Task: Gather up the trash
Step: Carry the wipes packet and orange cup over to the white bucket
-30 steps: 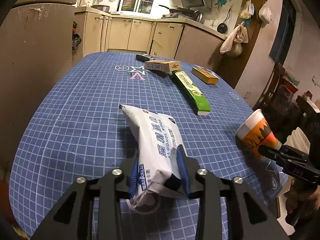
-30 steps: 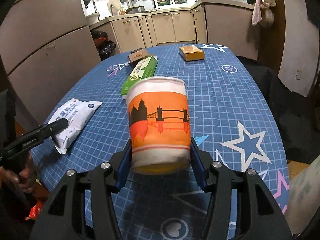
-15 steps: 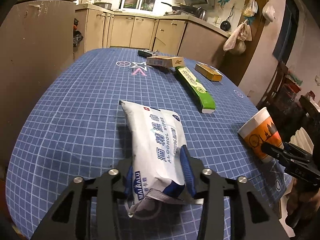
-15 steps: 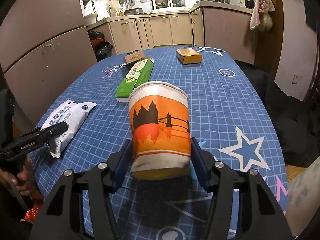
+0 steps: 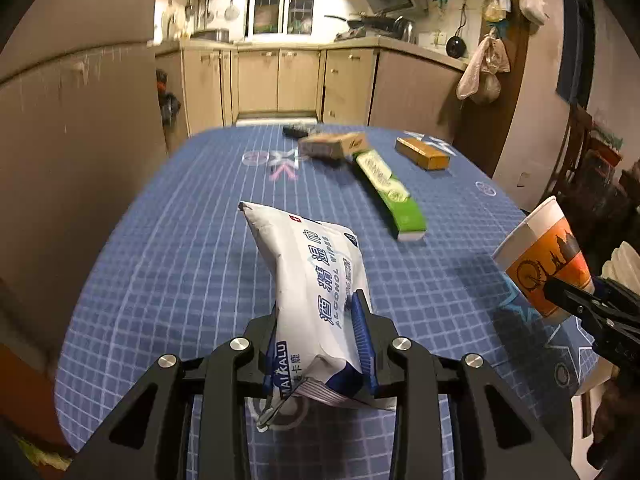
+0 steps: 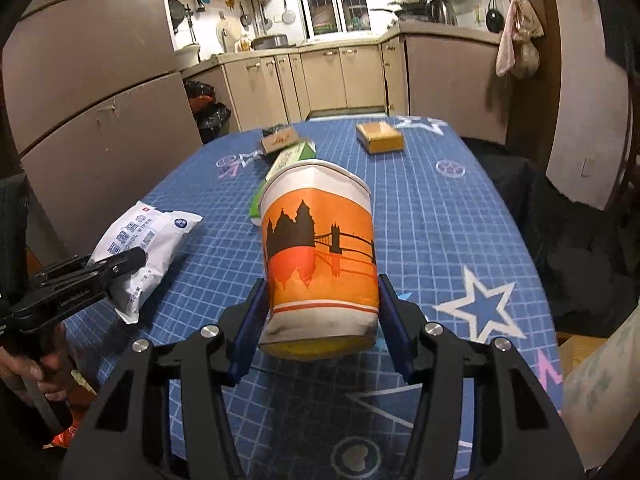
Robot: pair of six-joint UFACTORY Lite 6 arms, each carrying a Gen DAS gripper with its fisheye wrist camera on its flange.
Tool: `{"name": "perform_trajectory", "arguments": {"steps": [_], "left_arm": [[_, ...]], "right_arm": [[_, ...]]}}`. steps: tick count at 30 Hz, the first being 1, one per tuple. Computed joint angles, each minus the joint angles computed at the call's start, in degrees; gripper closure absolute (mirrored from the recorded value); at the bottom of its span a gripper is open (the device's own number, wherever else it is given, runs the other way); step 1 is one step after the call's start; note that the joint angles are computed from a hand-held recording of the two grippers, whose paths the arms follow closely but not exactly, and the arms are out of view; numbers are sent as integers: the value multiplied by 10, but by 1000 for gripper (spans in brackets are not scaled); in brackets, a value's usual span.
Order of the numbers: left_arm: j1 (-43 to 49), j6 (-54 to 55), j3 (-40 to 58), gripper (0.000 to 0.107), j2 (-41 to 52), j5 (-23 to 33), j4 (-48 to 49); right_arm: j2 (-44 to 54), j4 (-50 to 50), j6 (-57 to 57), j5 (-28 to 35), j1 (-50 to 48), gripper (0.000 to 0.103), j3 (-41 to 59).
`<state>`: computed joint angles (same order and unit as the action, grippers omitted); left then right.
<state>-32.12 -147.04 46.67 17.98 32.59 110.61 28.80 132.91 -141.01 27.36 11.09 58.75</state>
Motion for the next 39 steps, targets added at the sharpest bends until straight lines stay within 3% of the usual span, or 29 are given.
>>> {"name": "perform_trajectory", "arguments": {"steps": [9, 22, 31, 39], "left_arm": [[-59, 162, 116, 74, 21, 64, -120], [-130, 284, 271, 76, 86, 135, -181], [-165, 345, 367, 76, 142, 153, -202], [-189, 431, 532, 77, 246, 137, -236]], "right_arm": [[-83, 79, -89, 24, -16, 51, -74], [-179, 95, -108, 55, -78, 51, -138], [-217, 93, -104, 69, -135, 51, -164], [-236, 66, -89, 89, -215, 51, -180]]}}
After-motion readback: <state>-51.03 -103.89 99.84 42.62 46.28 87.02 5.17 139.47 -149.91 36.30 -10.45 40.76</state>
